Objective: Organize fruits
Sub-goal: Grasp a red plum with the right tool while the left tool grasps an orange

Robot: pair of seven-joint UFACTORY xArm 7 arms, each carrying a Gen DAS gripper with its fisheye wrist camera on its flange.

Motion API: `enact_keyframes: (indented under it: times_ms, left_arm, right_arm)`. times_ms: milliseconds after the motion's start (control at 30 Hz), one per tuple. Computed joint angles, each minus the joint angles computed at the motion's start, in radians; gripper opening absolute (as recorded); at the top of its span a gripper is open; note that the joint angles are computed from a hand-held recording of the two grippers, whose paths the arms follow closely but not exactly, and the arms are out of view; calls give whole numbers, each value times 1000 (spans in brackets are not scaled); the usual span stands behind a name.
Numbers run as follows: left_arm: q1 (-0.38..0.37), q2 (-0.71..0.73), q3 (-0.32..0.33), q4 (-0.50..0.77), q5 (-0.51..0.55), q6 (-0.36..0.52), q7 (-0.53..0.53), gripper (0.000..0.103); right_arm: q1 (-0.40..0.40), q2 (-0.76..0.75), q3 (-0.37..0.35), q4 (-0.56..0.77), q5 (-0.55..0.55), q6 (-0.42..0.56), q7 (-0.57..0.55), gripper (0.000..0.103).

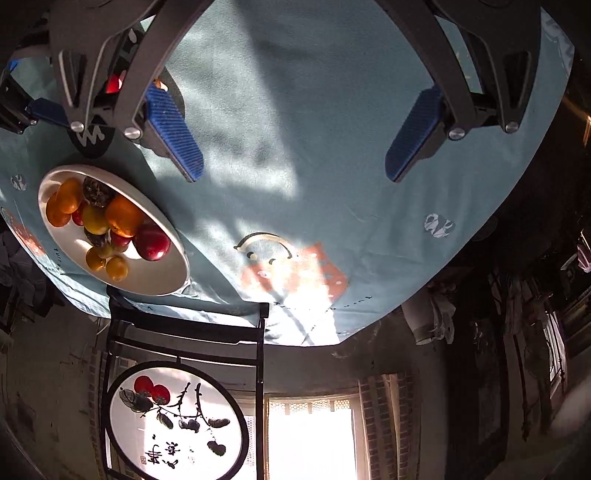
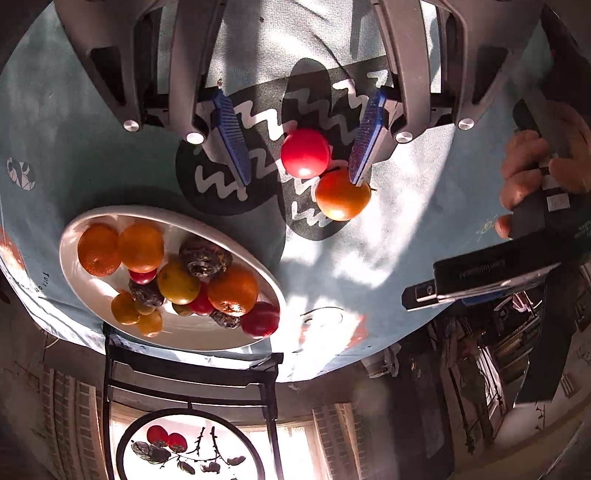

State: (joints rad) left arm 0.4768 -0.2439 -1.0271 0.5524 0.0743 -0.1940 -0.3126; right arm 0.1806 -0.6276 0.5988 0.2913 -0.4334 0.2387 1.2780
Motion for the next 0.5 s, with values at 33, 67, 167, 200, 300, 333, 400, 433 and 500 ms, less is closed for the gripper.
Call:
enact_keyframes:
  times_ms: [33, 67, 167, 200, 300, 333, 400, 433, 500]
  left_arm:
    - [-50, 11, 54, -2, 3, 4, 1, 101]
    - [-84, 18, 91, -2, 3, 9, 4, 101]
    - [-139, 28, 146, -1, 0, 23, 8, 101]
    - [-148, 32, 155, 1, 3, 26, 7, 101]
    - [-130, 23, 134, 0, 9, 25, 2, 101]
    - [-129, 20, 133, -2, 12, 22, 2, 101]
    - [-118, 15, 121, -3, 12, 18, 1, 101]
    - [-117, 14, 120, -4, 12, 16, 2, 101]
    - [-110, 13, 112, -4, 10, 15, 4, 101]
  right_arm:
    - [1, 21, 2, 9, -4, 2, -11, 56]
    - [-2, 37, 7, 17, -10, 3, -15, 56]
    - [1, 53, 1, 20, -16, 1, -14, 56]
    - [1, 59, -1, 23, -17, 4, -15, 56]
    - [7, 81, -15, 31, -20, 11, -22, 55]
    - [11, 81, -23, 30, -21, 12, -25, 53]
    - [10, 88, -26, 33, -26, 9, -25, 47]
    - [11, 92, -29, 34, -28, 9, -26, 47]
    - [12, 103, -33, 39, -29, 14, -27, 46]
